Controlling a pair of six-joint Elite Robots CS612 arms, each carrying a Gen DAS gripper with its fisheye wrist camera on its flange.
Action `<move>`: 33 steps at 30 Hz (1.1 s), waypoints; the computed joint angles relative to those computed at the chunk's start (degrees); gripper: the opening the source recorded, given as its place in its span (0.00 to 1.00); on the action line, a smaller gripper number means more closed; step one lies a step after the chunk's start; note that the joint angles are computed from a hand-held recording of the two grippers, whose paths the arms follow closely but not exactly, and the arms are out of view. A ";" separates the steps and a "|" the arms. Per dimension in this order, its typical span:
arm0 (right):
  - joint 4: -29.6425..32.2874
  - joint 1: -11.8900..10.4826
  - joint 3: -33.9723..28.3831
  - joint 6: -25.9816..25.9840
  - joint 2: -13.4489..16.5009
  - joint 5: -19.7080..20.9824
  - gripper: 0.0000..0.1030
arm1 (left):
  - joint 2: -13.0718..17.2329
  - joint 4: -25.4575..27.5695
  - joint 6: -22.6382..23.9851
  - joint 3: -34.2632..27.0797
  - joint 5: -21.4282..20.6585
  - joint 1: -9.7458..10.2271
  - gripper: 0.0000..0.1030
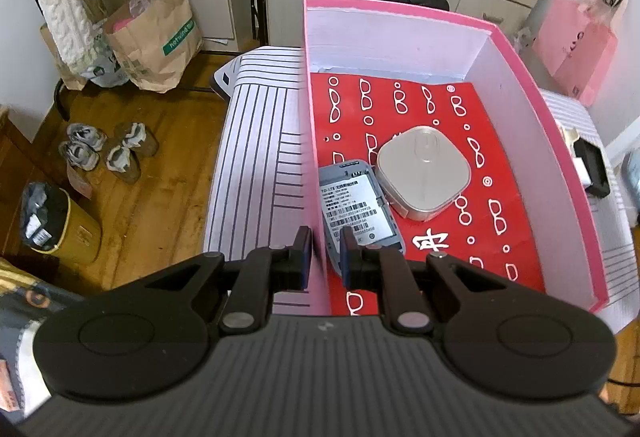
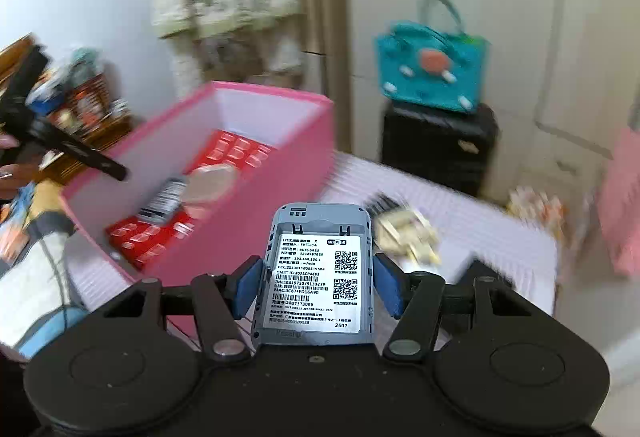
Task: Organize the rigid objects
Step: 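Lower the second grey router into the pink box and release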
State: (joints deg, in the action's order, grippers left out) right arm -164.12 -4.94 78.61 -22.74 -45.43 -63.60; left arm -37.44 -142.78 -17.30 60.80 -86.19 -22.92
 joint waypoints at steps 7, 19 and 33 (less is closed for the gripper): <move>4.68 2.19 -6.14 -9.03 2.15 5.75 0.63 | 0.08 -0.09 0.26 -0.13 0.07 -0.05 0.12; 48.49 6.38 -30.37 -27.63 11.64 5.56 0.63 | 0.02 -1.46 1.12 0.29 -2.04 0.51 0.14; 60.57 9.11 -42.97 -33.04 18.39 -3.92 0.62 | -0.26 -3.64 2.13 1.41 -2.97 0.71 0.14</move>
